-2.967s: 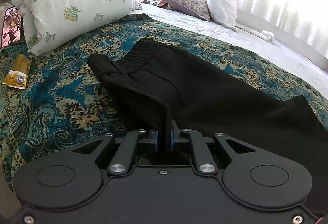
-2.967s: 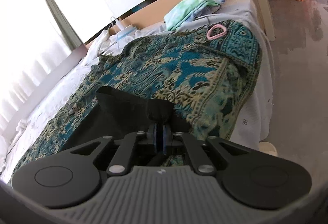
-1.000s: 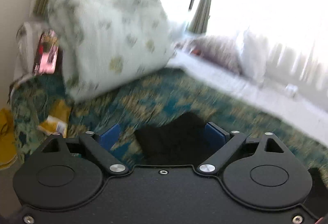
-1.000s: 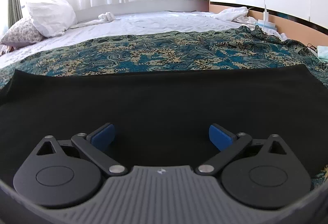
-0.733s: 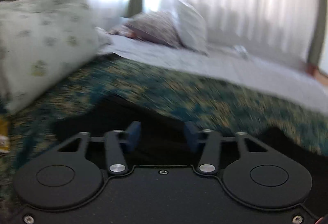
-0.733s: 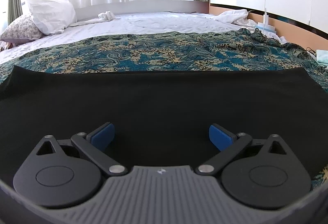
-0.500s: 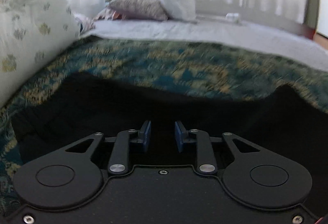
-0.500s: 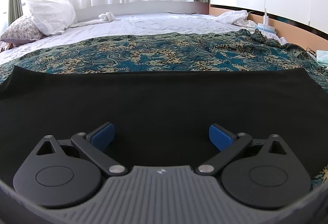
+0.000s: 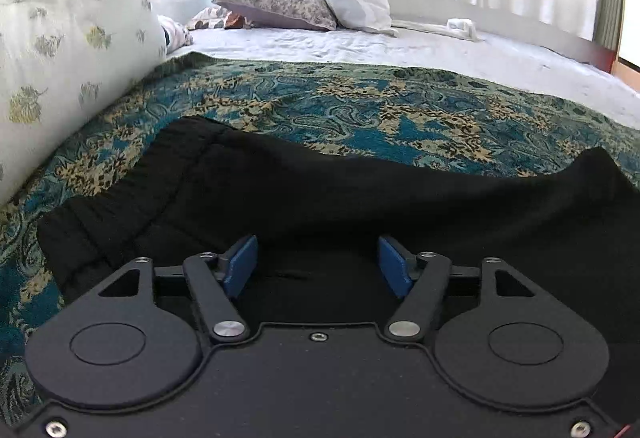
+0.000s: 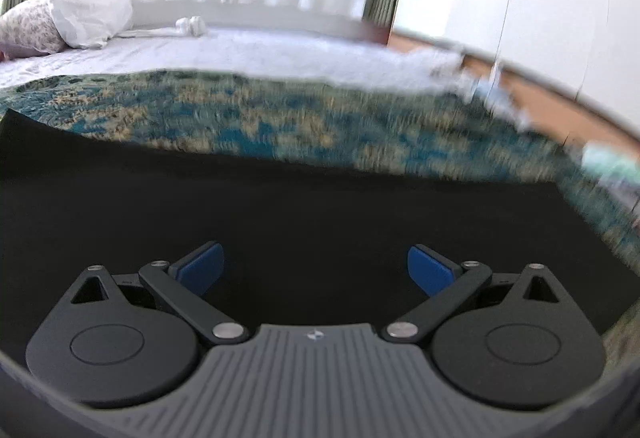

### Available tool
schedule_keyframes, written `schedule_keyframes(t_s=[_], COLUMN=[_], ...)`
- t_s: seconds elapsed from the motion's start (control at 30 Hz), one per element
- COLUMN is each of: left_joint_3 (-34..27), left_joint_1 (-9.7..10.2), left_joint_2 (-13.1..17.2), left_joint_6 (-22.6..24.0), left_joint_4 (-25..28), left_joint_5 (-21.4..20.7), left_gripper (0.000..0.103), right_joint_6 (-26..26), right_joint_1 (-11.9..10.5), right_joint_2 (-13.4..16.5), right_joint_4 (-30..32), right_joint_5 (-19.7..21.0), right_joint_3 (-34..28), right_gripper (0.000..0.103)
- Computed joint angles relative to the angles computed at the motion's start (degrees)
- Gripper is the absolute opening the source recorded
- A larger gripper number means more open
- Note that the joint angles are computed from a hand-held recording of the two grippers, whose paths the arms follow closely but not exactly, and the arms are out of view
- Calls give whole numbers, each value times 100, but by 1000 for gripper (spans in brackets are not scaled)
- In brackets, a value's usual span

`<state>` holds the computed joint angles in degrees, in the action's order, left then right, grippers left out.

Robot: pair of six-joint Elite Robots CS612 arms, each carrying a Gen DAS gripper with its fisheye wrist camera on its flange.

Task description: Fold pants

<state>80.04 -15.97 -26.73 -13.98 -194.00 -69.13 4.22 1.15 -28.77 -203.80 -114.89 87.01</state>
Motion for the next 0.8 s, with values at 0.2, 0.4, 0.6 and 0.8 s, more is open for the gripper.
schedule_keyframes(t_s=[0.2,0.4,0.6,0.8], left_joint_3=[-14,-21,-21,-21], left_joint_1=[-34,-46,-40,-40], left_joint_2=[51,69,73,72], left_joint_6=[106,151,124,110], left_joint_4=[-109,-141,-163,-158], left_joint_5=[129,178,150,138], left_gripper=[68,69,69,69], right_joint_6=[-292,-1001,-958,-1114], right_joint_1=[251,459,314,-63], right_joint_2=[-24,26,-72,-237], right_joint_4=[-217,474,869,683], right_joint_5=[1590,3465,4037,3304], right_joint_3=[-142,-392,-282,123], right_gripper=[103,103,103,103])
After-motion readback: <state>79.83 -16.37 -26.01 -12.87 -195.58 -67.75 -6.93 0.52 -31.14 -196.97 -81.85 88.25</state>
